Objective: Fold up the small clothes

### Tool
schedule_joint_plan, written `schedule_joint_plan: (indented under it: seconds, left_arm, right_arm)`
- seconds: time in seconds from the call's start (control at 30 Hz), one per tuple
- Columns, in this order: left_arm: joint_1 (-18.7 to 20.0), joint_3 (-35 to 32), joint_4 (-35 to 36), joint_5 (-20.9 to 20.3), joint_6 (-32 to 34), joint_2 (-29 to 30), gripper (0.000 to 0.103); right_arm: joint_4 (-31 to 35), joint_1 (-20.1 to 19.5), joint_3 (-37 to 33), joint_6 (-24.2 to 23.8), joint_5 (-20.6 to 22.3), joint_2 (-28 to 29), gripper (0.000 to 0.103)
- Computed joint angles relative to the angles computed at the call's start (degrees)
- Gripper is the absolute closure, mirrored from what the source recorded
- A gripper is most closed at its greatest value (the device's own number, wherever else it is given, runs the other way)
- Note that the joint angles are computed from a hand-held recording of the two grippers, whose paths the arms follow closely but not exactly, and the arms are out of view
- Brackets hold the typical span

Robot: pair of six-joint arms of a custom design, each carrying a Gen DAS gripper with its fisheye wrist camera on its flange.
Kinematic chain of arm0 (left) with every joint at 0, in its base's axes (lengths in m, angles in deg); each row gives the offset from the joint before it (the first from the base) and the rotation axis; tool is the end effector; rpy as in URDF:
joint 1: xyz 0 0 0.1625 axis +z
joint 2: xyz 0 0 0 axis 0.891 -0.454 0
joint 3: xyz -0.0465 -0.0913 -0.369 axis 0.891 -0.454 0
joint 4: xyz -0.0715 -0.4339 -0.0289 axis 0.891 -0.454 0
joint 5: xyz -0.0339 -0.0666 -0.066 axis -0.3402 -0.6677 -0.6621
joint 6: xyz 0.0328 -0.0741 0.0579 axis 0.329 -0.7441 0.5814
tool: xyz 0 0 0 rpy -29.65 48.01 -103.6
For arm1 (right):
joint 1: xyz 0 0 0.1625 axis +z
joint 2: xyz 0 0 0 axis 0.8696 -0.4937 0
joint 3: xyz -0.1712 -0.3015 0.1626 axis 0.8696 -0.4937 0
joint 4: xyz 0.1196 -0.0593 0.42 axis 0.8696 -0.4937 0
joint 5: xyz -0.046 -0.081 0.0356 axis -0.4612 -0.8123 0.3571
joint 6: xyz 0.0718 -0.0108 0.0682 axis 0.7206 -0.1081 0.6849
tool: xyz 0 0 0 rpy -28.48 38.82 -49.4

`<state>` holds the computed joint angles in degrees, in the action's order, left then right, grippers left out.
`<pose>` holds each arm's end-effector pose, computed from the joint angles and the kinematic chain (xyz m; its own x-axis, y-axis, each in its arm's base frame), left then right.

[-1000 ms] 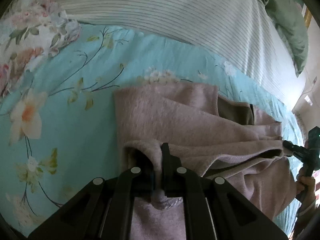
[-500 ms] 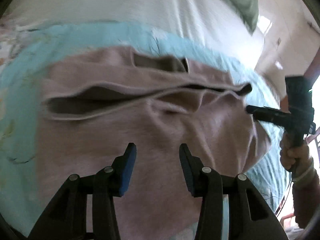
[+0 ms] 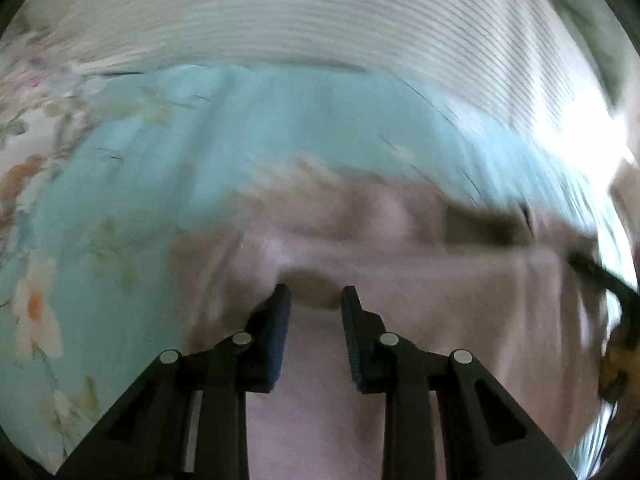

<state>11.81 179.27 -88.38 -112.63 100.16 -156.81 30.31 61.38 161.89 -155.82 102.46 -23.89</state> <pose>0.0289 -0.5823 0.3166 -0.7495 0.3634 -0.5533 0.5548 0.8009 -0.2255 0.2936 -0.3838 0.0483 -0.7943 0.3968 0.4601 -0.1466 0.6097 -0.7789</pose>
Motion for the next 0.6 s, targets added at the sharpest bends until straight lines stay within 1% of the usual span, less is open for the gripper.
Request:
schedule_joint_plan:
  seconds: [0.07,0.13,0.17,0.2,0.23,0.3,0.33,0.37,0.4,0.5,0.53,0.6]
  left_arm:
    - [1.14,-1.55,-0.44,-1.77,-2.77,0.49,0.076]
    - [1.88,-0.85,0.03,-4.32,-4.71,-1.46,0.074]
    - [1.86,0.16,-0.31,-4.54,-4.59,-2.69,0.071]
    - [1.68,2.00,-0.66,-4.63,-4.26,-4.87,0.066]
    - [1.64,3.71,-1.03,-5.40,-3.94,-6.94,0.063]
    - [1.99,7.60,0.74,-8.54,-4.13,-13.03,0.059]
    - [2.19,9.32,2.07,-10.30,-4.48,-15.96,0.057]
    - [2.65,11.45,3.98,-12.36,-4.72,-19.75,0.057]
    - [2.60,12.59,5.13,-13.13,-5.17,-21.85,0.056]
    - [3.90,16.95,9.30,-17.23,-6.28,-29.96,0.051]
    - [4.39,18.20,10.58,-18.18,-6.54,-32.41,0.050]
    - [5.79,20.41,13.17,-19.99,-6.62,-36.93,0.050]
  right_arm:
    - [-3.80,0.06,3.65,1.16,0.35,-3.14,0.073]
    - [-4.26,1.16,4.97,2.11,0.84,-4.25,0.072]
    - [-3.66,2.68,5.12,2.90,1.87,-4.15,0.071]
    - [-3.40,3.79,4.13,3.51,2.06,-2.92,0.071]
    - [-4.05,5.11,4.98,3.69,1.71,-3.41,0.071]
    - [-3.68,8.75,5.90,5.57,1.04,-3.29,0.071]
    - [-3.76,9.25,5.63,5.50,0.62,-2.82,0.071]
    - [-3.37,10.83,5.58,6.72,0.45,-2.09,0.070]
    - [-2.95,12.28,5.62,8.17,-0.18,-1.32,0.069]
    - [-2.05,15.45,5.54,12.86,-1.57,1.43,0.067]
    - [-2.53,15.71,5.69,13.46,-2.37,2.02,0.067]
    - [-3.40,17.47,6.29,16.42,-3.65,3.78,0.067]
